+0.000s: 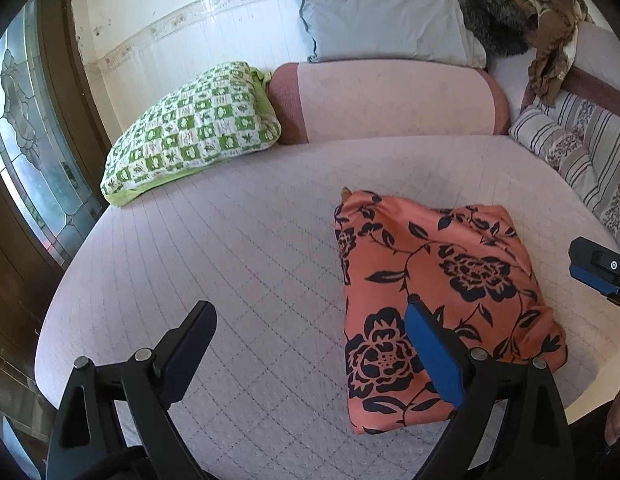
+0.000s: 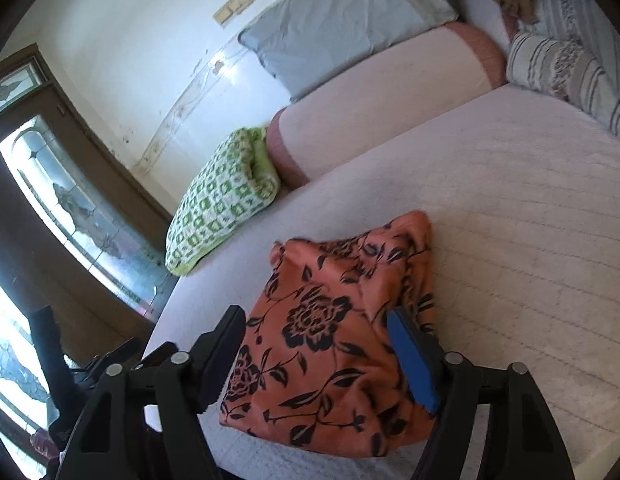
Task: Fold small clothes
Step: 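Tuck and straighten the folded blouse edges with the right gripper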
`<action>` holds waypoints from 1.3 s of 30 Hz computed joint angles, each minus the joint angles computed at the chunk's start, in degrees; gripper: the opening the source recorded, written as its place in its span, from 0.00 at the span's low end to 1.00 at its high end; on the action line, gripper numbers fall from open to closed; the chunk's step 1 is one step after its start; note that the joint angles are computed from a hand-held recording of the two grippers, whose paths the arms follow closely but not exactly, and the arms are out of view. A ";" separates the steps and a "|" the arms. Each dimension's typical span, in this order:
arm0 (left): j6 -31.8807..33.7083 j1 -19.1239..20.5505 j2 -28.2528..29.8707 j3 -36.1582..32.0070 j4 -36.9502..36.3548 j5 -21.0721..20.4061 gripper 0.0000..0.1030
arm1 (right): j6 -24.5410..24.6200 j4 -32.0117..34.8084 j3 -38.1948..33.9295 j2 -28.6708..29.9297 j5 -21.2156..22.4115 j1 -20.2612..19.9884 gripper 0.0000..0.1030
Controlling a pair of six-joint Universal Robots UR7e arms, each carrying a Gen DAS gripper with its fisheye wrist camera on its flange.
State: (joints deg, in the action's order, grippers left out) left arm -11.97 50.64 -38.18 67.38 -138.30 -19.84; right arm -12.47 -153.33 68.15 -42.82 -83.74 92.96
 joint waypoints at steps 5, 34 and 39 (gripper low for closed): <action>-3.00 0.75 0.36 -0.24 3.49 -0.24 0.92 | 1.60 4.93 -2.33 1.40 0.90 -0.39 0.68; -5.69 1.43 1.60 -2.54 8.21 -1.26 0.93 | 5.86 0.24 -3.01 1.39 -0.54 -1.20 0.67; -3.81 1.16 2.05 -2.97 6.46 -1.52 0.93 | 6.39 2.61 -4.37 1.94 -2.13 -1.09 0.67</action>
State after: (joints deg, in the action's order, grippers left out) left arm -15.78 51.80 -36.14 64.40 -131.83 -21.36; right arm -6.08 -150.71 63.78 -40.88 -85.87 91.87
